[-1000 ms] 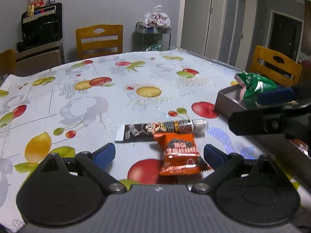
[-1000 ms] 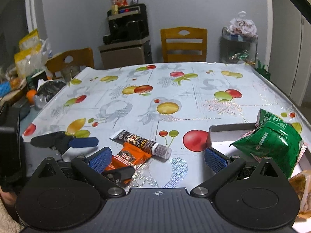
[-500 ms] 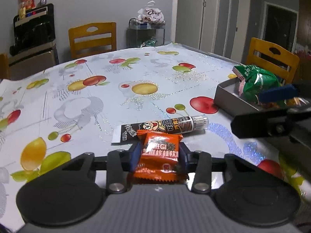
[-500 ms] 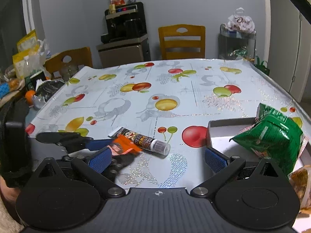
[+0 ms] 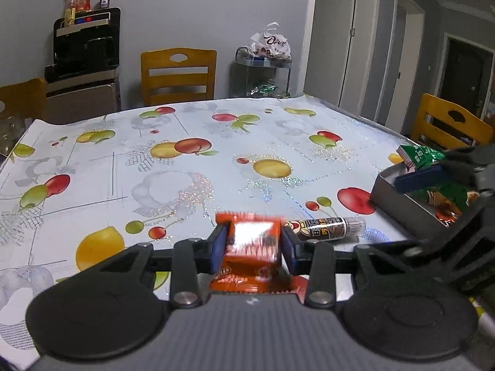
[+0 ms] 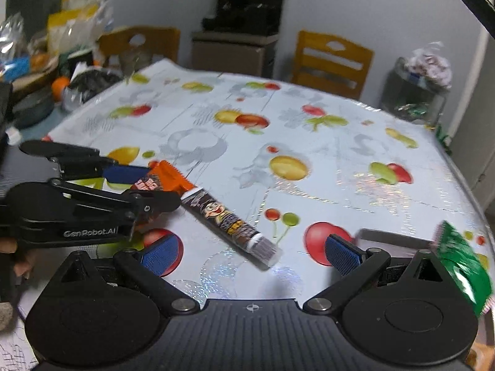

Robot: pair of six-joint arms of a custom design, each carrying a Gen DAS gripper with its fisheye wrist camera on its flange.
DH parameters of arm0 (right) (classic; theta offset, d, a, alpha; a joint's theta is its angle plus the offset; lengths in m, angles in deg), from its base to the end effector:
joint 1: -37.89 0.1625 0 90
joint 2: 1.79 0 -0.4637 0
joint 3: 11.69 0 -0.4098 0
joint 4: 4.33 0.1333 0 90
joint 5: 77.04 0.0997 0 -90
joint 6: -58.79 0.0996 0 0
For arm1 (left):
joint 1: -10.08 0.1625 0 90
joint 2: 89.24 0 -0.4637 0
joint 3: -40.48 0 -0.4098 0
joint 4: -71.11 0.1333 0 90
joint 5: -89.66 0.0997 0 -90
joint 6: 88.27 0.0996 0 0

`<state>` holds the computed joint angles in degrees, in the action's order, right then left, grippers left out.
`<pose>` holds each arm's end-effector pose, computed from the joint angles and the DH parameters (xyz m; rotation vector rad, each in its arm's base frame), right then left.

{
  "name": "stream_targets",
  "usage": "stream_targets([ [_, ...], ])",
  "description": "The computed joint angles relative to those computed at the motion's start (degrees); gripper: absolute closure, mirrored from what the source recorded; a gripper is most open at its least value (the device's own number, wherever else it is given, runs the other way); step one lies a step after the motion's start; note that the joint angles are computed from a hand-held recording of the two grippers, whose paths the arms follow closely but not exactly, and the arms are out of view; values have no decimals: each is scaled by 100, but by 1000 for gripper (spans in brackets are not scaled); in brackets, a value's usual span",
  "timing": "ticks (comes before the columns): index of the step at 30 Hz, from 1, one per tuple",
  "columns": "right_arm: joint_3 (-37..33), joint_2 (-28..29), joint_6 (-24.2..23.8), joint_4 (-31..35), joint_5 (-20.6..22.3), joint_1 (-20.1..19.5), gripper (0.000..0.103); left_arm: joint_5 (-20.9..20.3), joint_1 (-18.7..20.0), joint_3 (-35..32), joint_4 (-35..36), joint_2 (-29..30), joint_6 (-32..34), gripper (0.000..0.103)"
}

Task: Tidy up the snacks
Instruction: 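Grasp the orange candy with the left tool while the right tool grasps the chocolate tube, then carry the orange candy with the left tool while the right tool carries the chocolate tube to the tray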

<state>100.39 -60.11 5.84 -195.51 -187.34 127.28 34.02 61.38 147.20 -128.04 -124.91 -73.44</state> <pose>0.0921 -0.6230 0.2368 0.8766 -2.2056 0.7368 -0.2516 -0.6172 0.0421 0.8920 2.3643 -1.0095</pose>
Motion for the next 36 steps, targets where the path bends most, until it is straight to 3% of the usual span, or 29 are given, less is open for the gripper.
stream_targets([
  [6,-296,419,-264,-103,-277,-9,19,3,7,2,25,-16,-97,70],
  [11,-313,417,-436,6,47,-124,34,-13,20,-22,206,-50,-156,70],
  [14,-301,331,-302,261,107,-128,51,47,30,-41,257,-52,-199,70],
  [16,-286,285,-197,384,61,-104,72,74,45,-58,340,-60,-246,70],
  [17,-268,267,-150,409,18,-86,77,80,52,-66,371,-62,-263,70],
  [20,-168,228,-76,334,-104,-52,79,52,64,-57,445,-92,-271,70],
  [26,125,-19,541,324,-383,-43,79,-94,78,-17,644,-161,-298,69],
  [29,347,-176,653,263,-427,-68,79,-242,111,-30,880,-197,-478,68],
  [36,792,-384,599,-80,-445,-90,79,-144,114,-95,879,-61,-398,66],
])
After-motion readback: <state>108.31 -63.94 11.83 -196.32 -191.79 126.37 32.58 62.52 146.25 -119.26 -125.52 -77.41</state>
